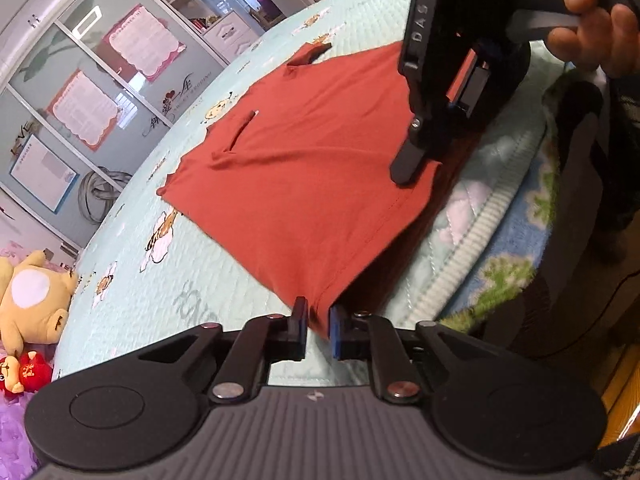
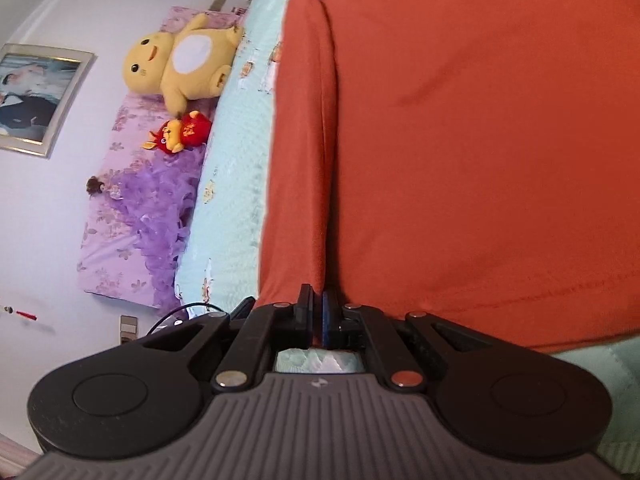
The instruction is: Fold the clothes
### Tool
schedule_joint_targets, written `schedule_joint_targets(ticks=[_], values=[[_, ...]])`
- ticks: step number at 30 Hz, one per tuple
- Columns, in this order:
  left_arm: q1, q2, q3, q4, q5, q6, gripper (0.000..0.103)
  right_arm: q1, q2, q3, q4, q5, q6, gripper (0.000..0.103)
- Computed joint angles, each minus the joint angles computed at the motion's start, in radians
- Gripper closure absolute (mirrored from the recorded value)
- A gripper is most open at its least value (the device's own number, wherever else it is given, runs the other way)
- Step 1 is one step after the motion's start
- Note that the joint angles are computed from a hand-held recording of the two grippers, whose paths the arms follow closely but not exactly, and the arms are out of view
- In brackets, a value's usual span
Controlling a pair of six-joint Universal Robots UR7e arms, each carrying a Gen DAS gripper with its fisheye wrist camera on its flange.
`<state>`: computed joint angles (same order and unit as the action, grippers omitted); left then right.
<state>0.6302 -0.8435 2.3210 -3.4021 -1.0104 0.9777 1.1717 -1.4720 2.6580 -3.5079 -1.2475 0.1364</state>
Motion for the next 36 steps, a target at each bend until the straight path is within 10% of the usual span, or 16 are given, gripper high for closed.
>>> schedule_joint_targets(ticks=[9,12,14,18,22,27,32,36], values=[[0.011,-0.056,-0.004,0.116,-0.037,-0.045,0.095,0.076,-0.031,-0.011,0.032,-0.124,-0.023,0.100],[0.040,-0.122,-0.031,0.255,-0.099,-0.123,0.077,0.055,-0.087,0.004,0.075,-0.106,-0.029,0.097],[0.071,-0.180,-0.051,0.356,-0.146,-0.210,0.058,0.052,-0.128,0.021,0.069,-0.115,-0.046,0.095],[0.162,-0.269,-0.122,0.550,-0.279,-0.456,0.056,-0.006,-0.207,0.055,0.021,-0.081,-0.068,0.095],[0.246,-0.232,-0.197,0.485,-0.400,-0.757,0.051,-0.066,-0.215,0.028,-0.015,-0.030,-0.058,0.089],[0.252,-0.043,-0.323,0.353,-0.365,-0.918,0.038,0.075,-0.100,-0.212,0.081,-0.215,-0.144,0.088],[0.250,0.069,-0.412,0.341,-0.283,-0.911,0.036,0.281,0.158,-0.604,0.158,-0.553,-0.453,0.078],[0.287,0.089,-0.422,0.296,-0.360,-0.859,0.033,0.327,0.375,-0.936,0.244,-0.603,-0.627,0.078]])
